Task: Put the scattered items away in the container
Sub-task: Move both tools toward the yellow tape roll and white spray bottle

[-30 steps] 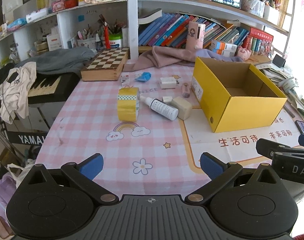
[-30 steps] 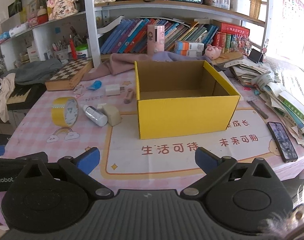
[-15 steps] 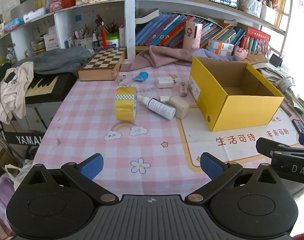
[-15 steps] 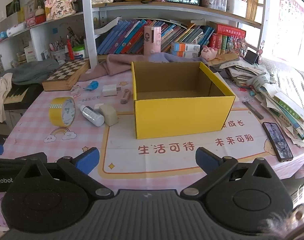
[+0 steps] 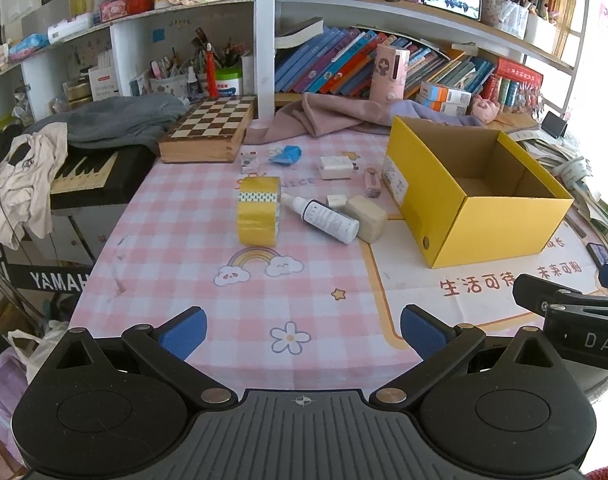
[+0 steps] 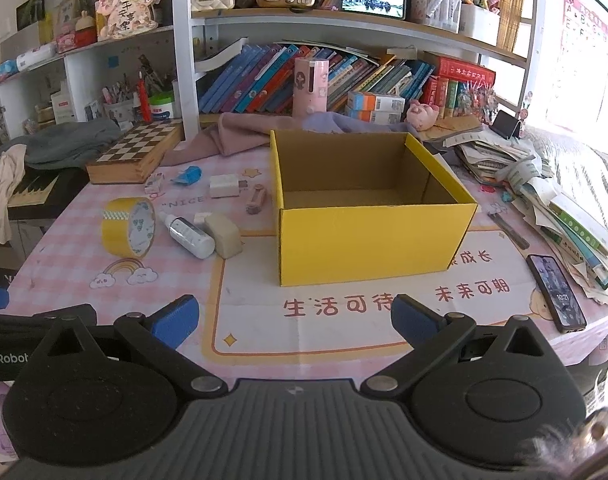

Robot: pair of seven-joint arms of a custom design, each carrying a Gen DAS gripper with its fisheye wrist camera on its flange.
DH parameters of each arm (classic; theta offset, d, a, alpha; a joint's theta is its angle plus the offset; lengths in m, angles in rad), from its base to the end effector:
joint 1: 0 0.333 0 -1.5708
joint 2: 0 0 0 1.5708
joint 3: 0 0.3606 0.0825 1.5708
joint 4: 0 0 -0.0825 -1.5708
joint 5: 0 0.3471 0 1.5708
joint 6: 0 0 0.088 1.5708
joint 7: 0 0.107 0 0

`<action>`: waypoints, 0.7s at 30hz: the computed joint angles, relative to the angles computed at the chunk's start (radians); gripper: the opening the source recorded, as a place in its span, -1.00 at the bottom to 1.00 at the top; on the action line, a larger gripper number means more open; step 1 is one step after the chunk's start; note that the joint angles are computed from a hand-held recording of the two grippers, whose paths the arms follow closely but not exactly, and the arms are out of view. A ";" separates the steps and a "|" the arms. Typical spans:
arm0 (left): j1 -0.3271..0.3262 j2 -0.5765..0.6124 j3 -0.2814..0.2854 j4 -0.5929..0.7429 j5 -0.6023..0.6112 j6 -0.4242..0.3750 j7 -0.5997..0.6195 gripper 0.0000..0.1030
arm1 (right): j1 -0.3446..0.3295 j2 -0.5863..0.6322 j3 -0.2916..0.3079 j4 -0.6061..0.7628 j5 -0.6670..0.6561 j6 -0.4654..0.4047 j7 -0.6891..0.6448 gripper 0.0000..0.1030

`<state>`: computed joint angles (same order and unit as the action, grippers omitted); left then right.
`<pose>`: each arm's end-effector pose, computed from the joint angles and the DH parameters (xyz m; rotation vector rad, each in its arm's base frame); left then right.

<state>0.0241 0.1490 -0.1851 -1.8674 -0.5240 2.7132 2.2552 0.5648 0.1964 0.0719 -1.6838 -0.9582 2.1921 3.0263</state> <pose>0.6134 -0.0737 0.5733 -1.4029 2.1907 -0.9348 0.5250 0.3464 0.5830 -1.4069 2.0339 -0.9757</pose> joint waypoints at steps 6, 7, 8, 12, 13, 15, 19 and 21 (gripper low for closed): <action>0.014 0.018 0.000 0.022 -0.008 -0.012 0.017 1.00 | 0.009 0.038 -0.006 0.049 0.012 -0.010 -0.017 1.00; 0.017 0.022 0.000 0.026 -0.009 -0.015 0.020 1.00 | 0.012 0.047 -0.008 0.060 0.016 -0.011 -0.022 1.00; 0.019 0.026 0.001 0.031 -0.008 -0.017 0.022 1.00 | 0.015 0.053 -0.011 0.068 0.020 -0.012 -0.026 1.00; 0.036 0.042 -0.002 0.051 -0.023 -0.023 0.041 1.00 | 0.029 0.079 -0.022 0.102 0.028 -0.018 -0.037 1.00; 0.039 0.046 -0.002 0.055 -0.025 -0.022 0.043 1.00 | 0.033 0.085 -0.025 0.110 0.030 -0.018 -0.039 1.00; 0.047 0.052 -0.004 0.063 -0.030 -0.023 0.051 1.00 | 0.040 0.097 -0.030 0.126 0.035 -0.018 -0.044 1.00; 0.060 0.060 -0.006 0.071 -0.037 -0.032 0.069 1.00 | 0.053 0.125 -0.040 0.161 0.051 -0.016 -0.069 0.98; 0.064 0.063 -0.006 0.073 -0.038 -0.034 0.073 1.00 | 0.060 0.137 -0.045 0.177 0.058 -0.016 -0.080 0.98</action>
